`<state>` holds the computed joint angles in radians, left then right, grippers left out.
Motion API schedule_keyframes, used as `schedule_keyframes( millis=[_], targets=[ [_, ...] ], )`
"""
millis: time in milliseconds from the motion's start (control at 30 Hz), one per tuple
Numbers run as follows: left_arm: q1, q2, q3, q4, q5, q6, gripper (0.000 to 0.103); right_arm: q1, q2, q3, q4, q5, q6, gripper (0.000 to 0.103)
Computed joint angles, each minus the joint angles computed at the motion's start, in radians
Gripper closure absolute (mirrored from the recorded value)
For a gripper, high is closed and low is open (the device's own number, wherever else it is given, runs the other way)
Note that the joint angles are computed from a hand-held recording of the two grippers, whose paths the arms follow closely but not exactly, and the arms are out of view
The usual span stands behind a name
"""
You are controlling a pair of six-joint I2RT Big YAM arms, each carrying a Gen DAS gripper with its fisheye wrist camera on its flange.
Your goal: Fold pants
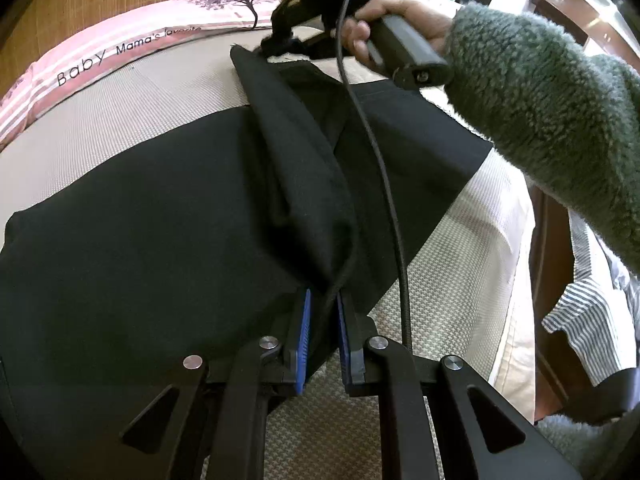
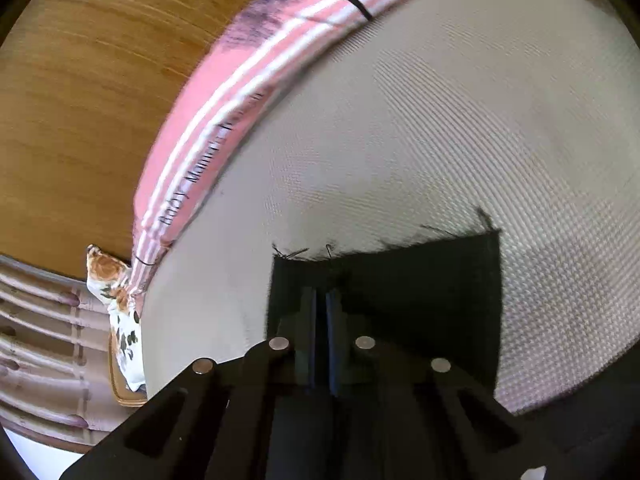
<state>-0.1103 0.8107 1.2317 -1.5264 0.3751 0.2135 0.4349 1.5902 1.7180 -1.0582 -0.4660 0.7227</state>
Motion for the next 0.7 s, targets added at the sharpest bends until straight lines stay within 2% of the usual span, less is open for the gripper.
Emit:
schedule_keyframes(
  millis=[100, 233, 367, 467, 567, 700],
  targets=[
    [0.009, -0.002, 0.002, 0.007, 0.005, -0.008, 0.090, 0.005, -0.015, 0.048, 0.011, -0.001, 0.018, 0.099],
    [0.037, 0.002, 0.013, 0.014, 0.028, -0.022, 0.091, 0.022, -0.027, 0.124, -0.012, 0.013, 0.019, 0.099],
    [0.063, 0.002, 0.027, 0.018, 0.052, -0.024, 0.094, 0.028, -0.060, 0.151, 0.012, 0.007, 0.061, 0.099],
    [0.078, -0.001, 0.039, 0.024, 0.067, -0.019, 0.094, 0.032, -0.096, 0.165, 0.022, 0.016, 0.060, 0.099],
    [0.083, -0.004, 0.045, 0.027, 0.076, -0.011, 0.094, 0.025, -0.164, 0.138, 0.029, 0.045, 0.056, 0.099],
    [0.068, -0.011, 0.042, 0.026, 0.071, 0.013, 0.094, -0.028, -0.319, 0.018, -0.001, 0.130, 0.051, 0.099]
  ],
)
